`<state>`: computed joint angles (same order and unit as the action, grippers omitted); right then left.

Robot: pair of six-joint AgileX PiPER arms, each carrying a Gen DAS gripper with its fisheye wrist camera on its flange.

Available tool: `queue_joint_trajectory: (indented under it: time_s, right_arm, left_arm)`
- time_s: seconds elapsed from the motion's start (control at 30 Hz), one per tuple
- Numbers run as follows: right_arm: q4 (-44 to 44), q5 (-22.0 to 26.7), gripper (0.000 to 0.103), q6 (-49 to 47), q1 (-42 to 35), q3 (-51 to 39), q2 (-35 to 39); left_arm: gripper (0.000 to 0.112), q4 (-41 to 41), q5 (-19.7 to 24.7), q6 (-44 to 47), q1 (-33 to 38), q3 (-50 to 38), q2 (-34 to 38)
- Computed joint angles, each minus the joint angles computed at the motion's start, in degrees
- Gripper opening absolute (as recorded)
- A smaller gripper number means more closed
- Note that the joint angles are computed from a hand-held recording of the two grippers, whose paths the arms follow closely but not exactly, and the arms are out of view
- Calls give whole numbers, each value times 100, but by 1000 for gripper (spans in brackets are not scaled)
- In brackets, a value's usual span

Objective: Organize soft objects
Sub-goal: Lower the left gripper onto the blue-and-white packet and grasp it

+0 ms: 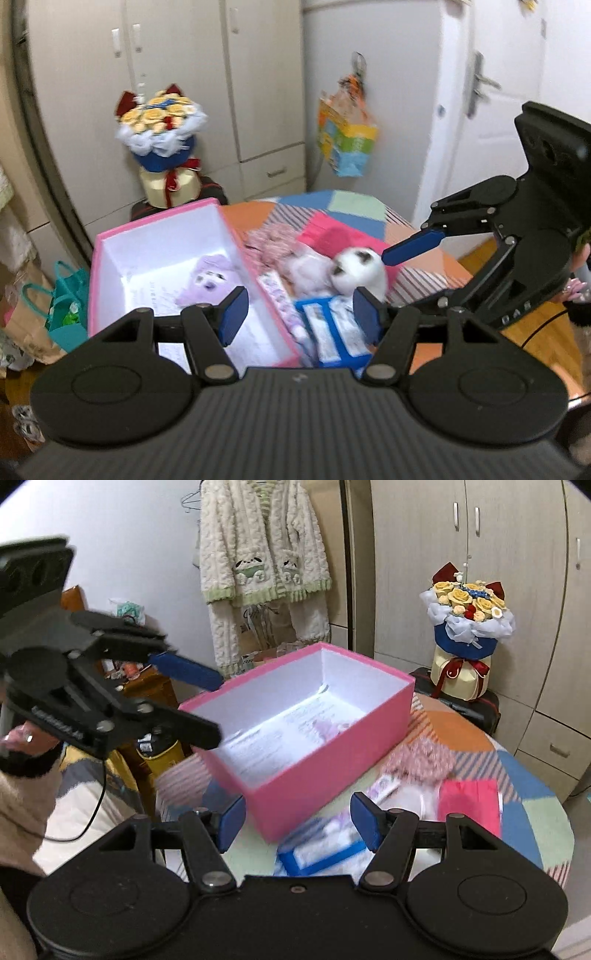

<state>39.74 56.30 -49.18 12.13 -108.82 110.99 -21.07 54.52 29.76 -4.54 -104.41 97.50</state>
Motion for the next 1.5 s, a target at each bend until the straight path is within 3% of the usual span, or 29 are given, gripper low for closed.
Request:
queue_joint_trajectory:
  time_s: [0.23, 0.33, 0.5, 0.57, 0.67, 0.87, 1.07, 1.3, 1.37, 1.5]
  right_arm:
    - [678, -963, 70, -1365, -96, 2262, -927]
    - [978, -1301, 70, -1765, -127, 2774, -996]
    - [1489, -1933, 70, -2321, -96, 3229, -810]
    - [1865, -2313, 69, -2731, -24, 3462, -752]
    - [2422, -2553, 69, -3203, 5, 3471, -492]
    - [2964, -2967, 69, -3730, 174, 3283, -15]
    - [3627, -3259, 69, -4346, 350, 3303, 218]
    - [4858, -3548, 70, -5608, 438, 3626, 196]
    - [5086, -3600, 70, -5848, 428, 3641, 203]
    - [5238, -3356, 71, -5899, 286, 3642, 265]
  left_arm:
    - [58, 467, -409, -176, -820, 645, -47]
    - [55, 754, -538, -445, -1132, 654, 199]
    - [53, 1220, -335, -954, -1467, 289, 821]
    - [53, 1648, -503, -1304, -1591, 342, 964]
    - [53, 2465, -800, -1946, -1760, 392, 1171]
    - [53, 2469, -255, -2126, -1708, -505, 1857]
    - [55, 3132, -280, -2807, -1862, -696, 2138]
    - [67, 2757, -468, -2881, -1719, -549, 2113]
    - [69, 2607, -347, -3001, -1661, -645, 2164]
    - [75, 1791, -205, -2862, -1424, -728, 2194]
